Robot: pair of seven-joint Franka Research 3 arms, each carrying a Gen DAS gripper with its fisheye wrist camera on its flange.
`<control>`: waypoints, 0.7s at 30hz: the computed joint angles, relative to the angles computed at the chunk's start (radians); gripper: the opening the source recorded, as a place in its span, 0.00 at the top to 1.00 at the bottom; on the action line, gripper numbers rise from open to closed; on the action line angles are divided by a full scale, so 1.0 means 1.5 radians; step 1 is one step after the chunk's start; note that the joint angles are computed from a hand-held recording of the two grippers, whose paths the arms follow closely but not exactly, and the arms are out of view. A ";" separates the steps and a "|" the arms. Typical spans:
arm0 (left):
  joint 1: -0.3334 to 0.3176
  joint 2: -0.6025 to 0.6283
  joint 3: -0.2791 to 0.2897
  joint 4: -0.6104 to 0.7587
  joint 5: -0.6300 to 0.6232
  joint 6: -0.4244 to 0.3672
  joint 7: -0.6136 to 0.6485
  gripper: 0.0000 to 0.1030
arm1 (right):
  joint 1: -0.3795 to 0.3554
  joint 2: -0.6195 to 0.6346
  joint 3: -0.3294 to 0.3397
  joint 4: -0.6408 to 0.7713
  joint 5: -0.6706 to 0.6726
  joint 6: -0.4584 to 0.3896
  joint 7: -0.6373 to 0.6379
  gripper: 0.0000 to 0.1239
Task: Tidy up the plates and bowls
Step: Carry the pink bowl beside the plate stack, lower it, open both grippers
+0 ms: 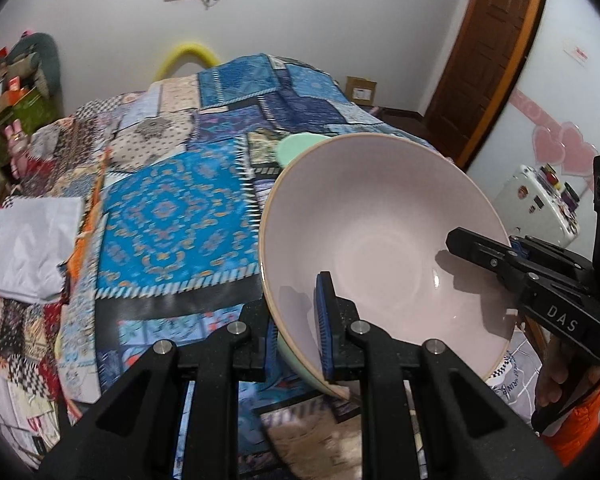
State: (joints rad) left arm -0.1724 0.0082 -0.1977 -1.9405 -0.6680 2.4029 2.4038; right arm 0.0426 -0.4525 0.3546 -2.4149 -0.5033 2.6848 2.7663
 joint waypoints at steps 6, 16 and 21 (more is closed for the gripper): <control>0.021 0.001 0.015 -0.004 0.003 0.001 -0.004 0.84 | 0.018 0.064 -0.001 0.051 -0.015 0.006 -0.009 0.87; 0.060 0.015 0.030 -0.002 0.005 0.005 -0.020 0.84 | 0.092 0.173 -0.050 0.138 -0.041 0.015 -0.032 0.87; 0.078 0.029 0.033 0.003 0.028 0.007 -0.040 0.84 | 0.136 0.225 -0.084 0.174 -0.025 0.019 -0.062 0.87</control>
